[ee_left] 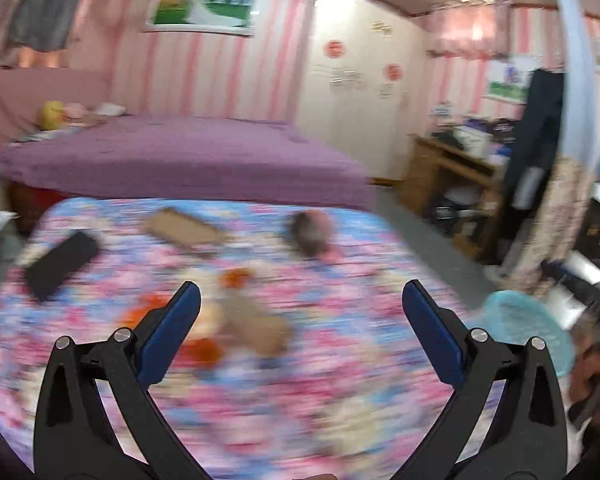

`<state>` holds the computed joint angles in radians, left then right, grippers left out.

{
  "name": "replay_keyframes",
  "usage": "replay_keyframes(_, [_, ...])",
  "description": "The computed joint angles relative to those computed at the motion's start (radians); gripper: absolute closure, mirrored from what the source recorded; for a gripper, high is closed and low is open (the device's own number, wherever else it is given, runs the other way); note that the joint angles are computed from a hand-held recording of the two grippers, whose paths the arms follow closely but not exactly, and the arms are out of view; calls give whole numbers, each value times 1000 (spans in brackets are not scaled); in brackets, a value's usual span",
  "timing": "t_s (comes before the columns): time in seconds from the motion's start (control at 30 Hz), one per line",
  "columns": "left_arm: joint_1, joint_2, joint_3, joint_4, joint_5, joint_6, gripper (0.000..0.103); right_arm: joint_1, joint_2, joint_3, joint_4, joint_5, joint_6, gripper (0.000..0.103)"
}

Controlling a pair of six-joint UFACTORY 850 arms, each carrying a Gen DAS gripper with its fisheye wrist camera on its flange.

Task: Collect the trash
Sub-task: 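Move both open tools back toward the bed, then grasp the orange snack bag with the left gripper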

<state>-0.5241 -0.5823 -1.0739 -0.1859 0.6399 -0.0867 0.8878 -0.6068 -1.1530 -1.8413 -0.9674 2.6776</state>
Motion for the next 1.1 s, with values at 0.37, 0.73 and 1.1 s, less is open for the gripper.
replay_keyframes(0.37, [162,-56,9,64,-58,-139,6,-3,-335,-473,-31,222,-169,32])
replay_keyframes(0.73, [184,-151,-114,244,-195,-331,6,0,-413,-594,88,269,-337,32])
replay_keyframes(1.1, [184,-243,-261,316,-335,-424,18,-16,-439,-636,130,317,-398,32])
